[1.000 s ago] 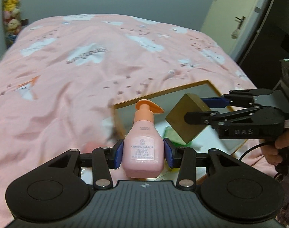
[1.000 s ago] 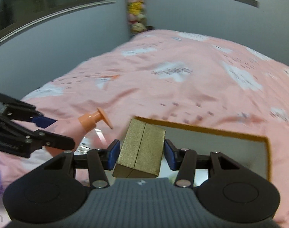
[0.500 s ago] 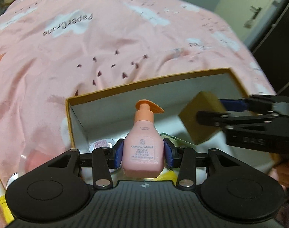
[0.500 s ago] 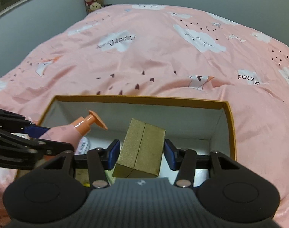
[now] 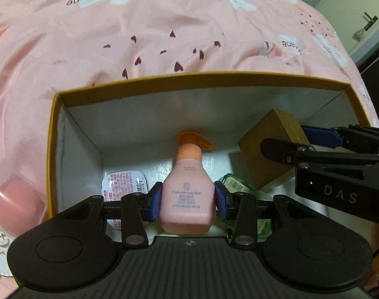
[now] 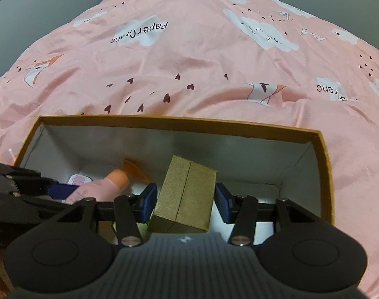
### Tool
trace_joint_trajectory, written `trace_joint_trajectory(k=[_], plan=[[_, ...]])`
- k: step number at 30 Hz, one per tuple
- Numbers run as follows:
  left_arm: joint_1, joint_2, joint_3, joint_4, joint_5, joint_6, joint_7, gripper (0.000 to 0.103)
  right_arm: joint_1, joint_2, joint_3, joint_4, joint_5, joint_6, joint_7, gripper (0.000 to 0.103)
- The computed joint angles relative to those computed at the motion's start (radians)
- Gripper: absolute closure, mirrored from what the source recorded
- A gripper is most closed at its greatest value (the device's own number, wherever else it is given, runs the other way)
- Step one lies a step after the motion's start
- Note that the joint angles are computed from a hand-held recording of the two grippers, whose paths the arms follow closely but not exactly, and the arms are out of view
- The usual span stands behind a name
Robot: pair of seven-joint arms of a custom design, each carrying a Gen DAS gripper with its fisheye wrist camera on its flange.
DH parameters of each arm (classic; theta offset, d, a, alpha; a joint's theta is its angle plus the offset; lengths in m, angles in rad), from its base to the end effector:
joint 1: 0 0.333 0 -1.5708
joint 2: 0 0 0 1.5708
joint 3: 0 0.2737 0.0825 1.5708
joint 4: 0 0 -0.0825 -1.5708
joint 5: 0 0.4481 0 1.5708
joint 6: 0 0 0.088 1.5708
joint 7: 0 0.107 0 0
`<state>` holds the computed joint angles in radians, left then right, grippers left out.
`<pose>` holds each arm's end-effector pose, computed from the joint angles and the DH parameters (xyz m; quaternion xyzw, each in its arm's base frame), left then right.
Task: Organize rigid objects
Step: 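Lower both items into the box and open both tools to release them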
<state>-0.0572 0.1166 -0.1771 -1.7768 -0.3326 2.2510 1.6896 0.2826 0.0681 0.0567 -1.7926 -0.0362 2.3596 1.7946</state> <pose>0.6650 -0.1645 0.4648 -0.6211 0.7479 -0.2342 0.0010 0.6439 0.2260 0.4996 -0.7293 0.6379 -0.1312 0.2096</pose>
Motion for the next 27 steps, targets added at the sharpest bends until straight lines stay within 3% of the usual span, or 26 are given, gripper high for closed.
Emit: trace_joint_trajectory(k=[4, 7, 10, 20, 27], plan=[[0.002, 0.010, 0.000, 0.011, -0.003, -0.017, -0.009, 0.053, 0.008, 0.018, 0.000, 0.016, -0.042, -0.001, 0.018, 0.053], [0.011, 0.002, -0.001, 0.007, -0.043, -0.013, 0.015, 0.042, 0.011, 0.030, -0.001, 0.028, -0.044, -0.002, 0.023, 0.053], [0.014, -0.014, 0.002, -0.001, -0.055, -0.014, 0.038, 0.043, 0.014, 0.041, -0.002, 0.038, -0.040, -0.001, 0.028, 0.053], [0.006, -0.096, 0.022, -0.060, -0.076, -0.011, 0.160, 0.048, 0.028, 0.065, 0.001, 0.058, -0.015, 0.008, -0.006, 0.053], [-0.007, -0.103, 0.031, -0.066, -0.019, -0.044, 0.190, 0.065, 0.044, 0.081, 0.007, 0.089, -0.026, -0.035, -0.048, 0.054]])
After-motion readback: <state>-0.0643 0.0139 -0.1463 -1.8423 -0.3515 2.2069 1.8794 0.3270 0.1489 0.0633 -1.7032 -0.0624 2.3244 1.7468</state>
